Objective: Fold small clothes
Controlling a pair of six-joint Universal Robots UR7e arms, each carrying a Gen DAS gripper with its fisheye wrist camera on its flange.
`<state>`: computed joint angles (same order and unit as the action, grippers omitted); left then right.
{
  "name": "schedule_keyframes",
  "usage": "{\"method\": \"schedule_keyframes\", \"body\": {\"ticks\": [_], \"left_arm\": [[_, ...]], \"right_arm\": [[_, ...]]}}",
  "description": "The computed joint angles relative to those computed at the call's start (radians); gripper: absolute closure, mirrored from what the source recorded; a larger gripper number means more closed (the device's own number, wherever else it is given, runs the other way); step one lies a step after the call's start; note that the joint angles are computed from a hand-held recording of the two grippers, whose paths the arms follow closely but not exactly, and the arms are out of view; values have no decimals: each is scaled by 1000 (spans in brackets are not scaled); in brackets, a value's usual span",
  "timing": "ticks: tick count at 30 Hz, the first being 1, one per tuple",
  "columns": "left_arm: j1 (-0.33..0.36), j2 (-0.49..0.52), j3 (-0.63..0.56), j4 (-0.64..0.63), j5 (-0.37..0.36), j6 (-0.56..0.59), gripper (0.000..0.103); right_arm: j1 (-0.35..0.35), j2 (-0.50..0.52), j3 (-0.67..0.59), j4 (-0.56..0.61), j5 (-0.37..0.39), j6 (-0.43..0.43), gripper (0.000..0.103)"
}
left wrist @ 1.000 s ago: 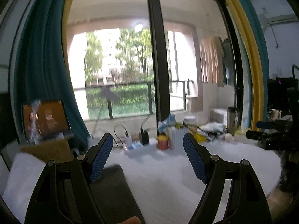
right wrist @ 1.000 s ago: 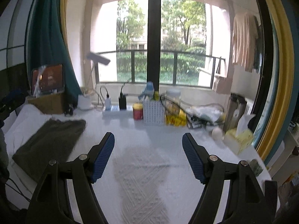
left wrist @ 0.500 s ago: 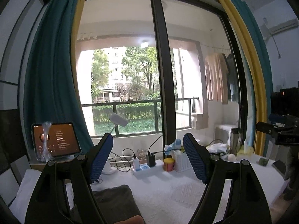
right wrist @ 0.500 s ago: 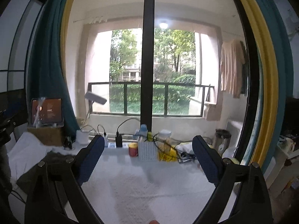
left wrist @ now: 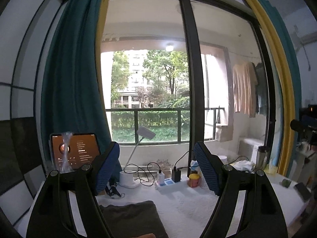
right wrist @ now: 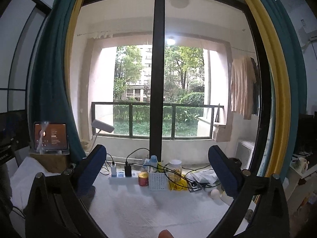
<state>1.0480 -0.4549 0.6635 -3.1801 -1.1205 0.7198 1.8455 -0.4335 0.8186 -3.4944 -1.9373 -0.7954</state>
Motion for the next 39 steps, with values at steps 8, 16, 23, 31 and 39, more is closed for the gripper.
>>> {"method": "schedule_keyframes", "body": {"ticks": [8,16,23,31,39], "left_arm": [[16,-34,13,17,-2,-28,17],[25,-63,63,23,-42,-46,17],[23,-60,72,23,-38,-46,17],[22,-46,50,49,-40,-57,17],[22,-40,42,62,-47,-57,17]], "right_arm": [[26,28,-34,-1,5,-34,2],[25,48,-50,37,0,-32,2],[18,47,-57,71,-3,-25,2],[12,45,-63,92,-9,-18,2],[10,40,-62,102,-10,-14,2]]}}
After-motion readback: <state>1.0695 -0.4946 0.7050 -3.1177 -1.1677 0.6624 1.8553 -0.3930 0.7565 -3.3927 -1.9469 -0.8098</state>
